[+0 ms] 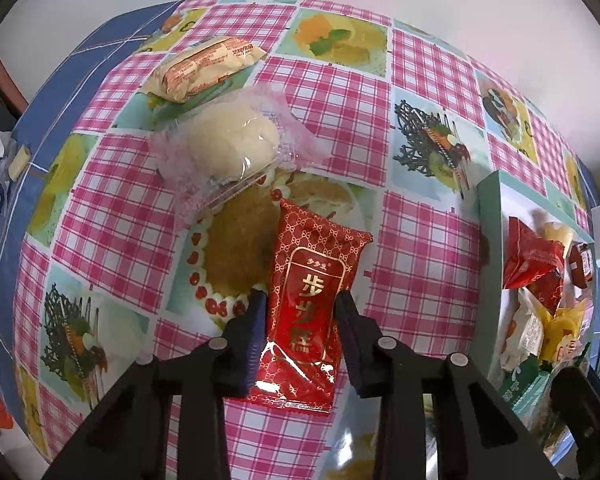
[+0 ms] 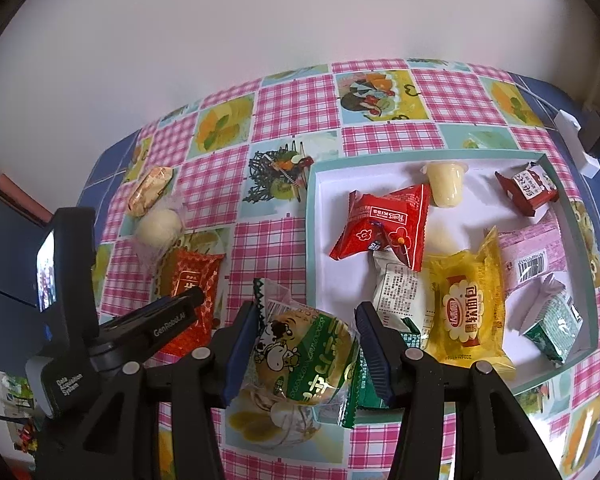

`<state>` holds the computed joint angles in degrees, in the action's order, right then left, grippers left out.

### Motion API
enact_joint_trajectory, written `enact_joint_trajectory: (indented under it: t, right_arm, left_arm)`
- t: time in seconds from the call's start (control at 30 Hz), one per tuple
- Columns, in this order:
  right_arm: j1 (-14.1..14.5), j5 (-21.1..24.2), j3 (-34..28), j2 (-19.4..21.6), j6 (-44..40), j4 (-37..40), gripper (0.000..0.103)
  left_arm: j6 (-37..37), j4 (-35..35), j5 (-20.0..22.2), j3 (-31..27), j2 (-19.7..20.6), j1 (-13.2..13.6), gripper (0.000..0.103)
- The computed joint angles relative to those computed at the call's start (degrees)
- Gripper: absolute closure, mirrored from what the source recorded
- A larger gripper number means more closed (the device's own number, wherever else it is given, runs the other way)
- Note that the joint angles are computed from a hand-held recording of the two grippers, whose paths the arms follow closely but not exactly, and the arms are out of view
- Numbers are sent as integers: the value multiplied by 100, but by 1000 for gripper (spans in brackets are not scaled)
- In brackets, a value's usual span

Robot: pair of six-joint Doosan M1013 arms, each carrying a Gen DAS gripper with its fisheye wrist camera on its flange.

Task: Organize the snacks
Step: 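Lift and carry the red packet and green-white biscuit with both grippers over the tray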

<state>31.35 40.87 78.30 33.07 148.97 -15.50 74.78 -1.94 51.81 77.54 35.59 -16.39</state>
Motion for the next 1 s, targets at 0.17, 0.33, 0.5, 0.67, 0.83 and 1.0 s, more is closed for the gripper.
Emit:
enact_joint_trajectory:
  t: [0.17, 0.33, 0.5, 0.67, 0.83, 1.0]
  right_arm:
    - [-7, -31, 24, -13, 20, 9, 50]
    - [-13, -25, 26, -10, 46, 20, 50]
    - [-9, -42, 41, -28, 96, -28, 50]
    - [-17, -107, 105, -100, 208, -109, 50]
    - [-103, -161, 326, -279, 671, -355, 50]
    - [-270, -59, 691, -493, 1499, -720, 50]
  left_arm:
    - [39, -153, 12, 7, -11, 87, 67]
    - [85, -238, -84, 24, -87, 151, 67]
    - [138, -261, -156, 45, -187, 154, 67]
    - [161, -274, -376, 100, -323, 109, 67]
    - [250, -281, -621, 115, -447, -11, 67]
    - [691, -575, -760, 103, -529, -195, 67]
